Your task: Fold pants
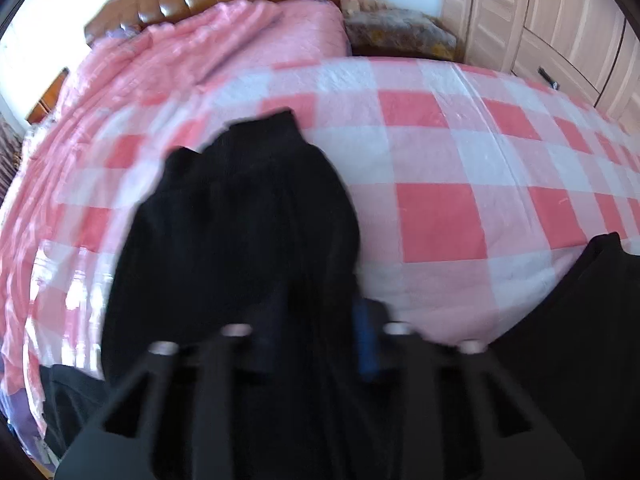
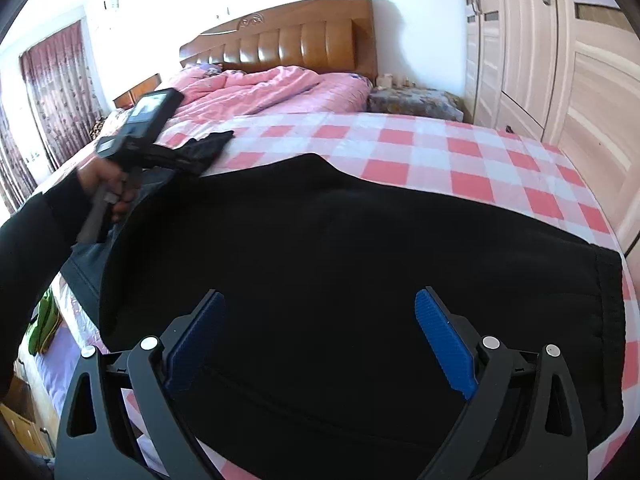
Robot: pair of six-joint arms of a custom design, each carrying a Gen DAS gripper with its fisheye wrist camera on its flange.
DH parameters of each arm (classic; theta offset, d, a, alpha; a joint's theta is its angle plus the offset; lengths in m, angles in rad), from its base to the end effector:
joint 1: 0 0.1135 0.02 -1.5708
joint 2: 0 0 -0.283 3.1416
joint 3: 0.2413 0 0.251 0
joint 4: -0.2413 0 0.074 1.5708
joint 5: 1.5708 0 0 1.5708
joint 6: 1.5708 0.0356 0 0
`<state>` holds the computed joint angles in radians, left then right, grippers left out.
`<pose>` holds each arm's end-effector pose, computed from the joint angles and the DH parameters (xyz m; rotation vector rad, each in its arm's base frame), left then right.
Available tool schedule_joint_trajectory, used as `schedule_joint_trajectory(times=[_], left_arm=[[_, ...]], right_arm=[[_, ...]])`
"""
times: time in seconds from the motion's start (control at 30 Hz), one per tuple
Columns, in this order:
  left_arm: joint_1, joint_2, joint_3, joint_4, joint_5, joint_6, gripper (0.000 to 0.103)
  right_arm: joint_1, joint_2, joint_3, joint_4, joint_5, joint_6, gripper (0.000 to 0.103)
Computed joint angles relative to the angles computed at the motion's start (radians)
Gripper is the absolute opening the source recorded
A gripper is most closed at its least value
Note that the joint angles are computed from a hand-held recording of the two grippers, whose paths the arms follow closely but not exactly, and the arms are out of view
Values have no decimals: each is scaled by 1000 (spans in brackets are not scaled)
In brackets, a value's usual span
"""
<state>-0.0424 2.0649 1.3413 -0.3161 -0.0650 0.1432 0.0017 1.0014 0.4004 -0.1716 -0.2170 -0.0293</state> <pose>0.4318 -0.0160 0.1518 0.2191 2.6028 0.1206 0.1802 0.0080 0.1876 -0.1432 2.3287 0.2403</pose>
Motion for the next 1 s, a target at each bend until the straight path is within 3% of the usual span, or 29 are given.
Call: schedule_joint_trajectory(times=[0.1, 0.2, 0.33, 0.43, 0.57, 0.63, 0.8, 1.0], left_arm=[[23, -120, -132, 106, 10, -4, 10], [105, -342, -336, 232, 73, -19, 10], [282, -577, -524, 277, 187, -13, 8], [444, -664, -628, 287, 252, 37, 8], [624, -621, -691, 303, 317, 115, 8], [703, -569, -712, 323, 362, 134, 17], [784, -612, -828, 432, 375, 150, 63], [724, -837, -919, 454, 345, 175, 80]], right_arm=[[6, 29, 9, 19, -20, 9, 93], [76, 51, 21, 34, -4, 3, 93], [193, 115, 40, 77, 46, 27, 93], [282, 173, 63, 115, 77, 58, 93], [387, 244, 100, 141, 113, 83, 93], [447, 283, 126, 141, 145, 89, 93], [519, 373, 194, 144, 162, 94, 93], [555, 549, 342, 150, 97, 130, 93]])
